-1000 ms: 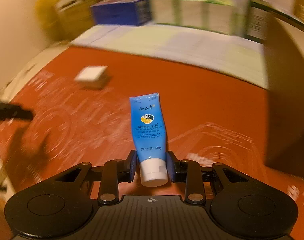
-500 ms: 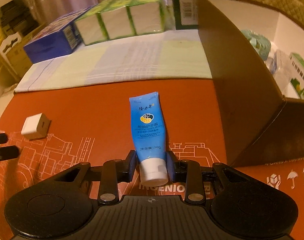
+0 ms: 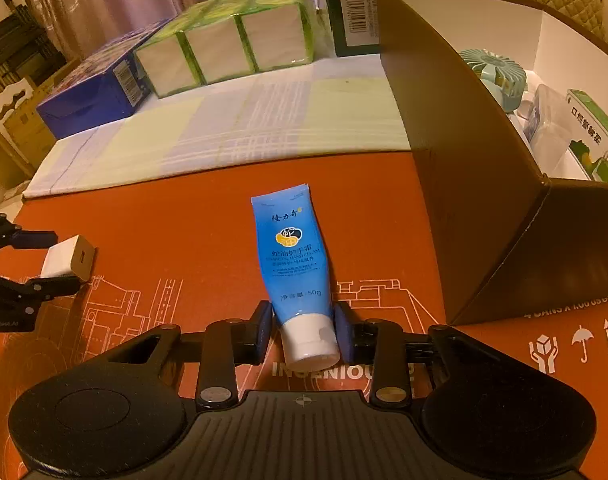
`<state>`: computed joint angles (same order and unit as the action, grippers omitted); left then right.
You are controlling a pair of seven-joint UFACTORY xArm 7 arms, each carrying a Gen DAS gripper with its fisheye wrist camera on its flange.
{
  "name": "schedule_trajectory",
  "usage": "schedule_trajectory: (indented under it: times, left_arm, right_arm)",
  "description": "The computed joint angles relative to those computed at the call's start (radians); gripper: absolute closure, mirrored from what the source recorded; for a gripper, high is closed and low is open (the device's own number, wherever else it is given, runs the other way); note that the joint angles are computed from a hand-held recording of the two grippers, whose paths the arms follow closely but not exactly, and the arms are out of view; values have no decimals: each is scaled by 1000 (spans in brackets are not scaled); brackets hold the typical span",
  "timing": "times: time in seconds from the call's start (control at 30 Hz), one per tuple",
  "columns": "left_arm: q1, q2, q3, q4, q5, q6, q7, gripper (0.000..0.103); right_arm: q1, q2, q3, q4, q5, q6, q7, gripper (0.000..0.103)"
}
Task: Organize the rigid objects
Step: 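Grasp the white charger with the left gripper while the right gripper holds the tube, then carry the white charger and blue tube over the open box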
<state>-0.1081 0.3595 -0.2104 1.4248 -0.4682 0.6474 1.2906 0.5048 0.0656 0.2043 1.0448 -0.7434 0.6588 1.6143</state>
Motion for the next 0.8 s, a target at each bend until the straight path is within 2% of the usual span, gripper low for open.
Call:
schedule_trajectory:
  times: [0.2,0.37,0.47,0.6,0.8]
  left_arm:
    - [-29,18,23,33,42,23,-153,56]
    - [-65,28,51,66,106,72,-395,65]
    - [-79,5,51,36,136,54,-480,67]
    - [-83,-42,35,-32,142,26,-518,68]
    - [-93,-124,17,-151,106,-16,-500,67]
  right_arm:
    - [5,16,-4,20,-1,17,3,68]
    - [9,30,-11,37,-10,28,0,66]
    - [15,45,-12,56,-10,48,-28,66]
    - [26,63,-16,78,-7,73,-80,67]
    - [33,49,-19,53,-15,51,-100,67]
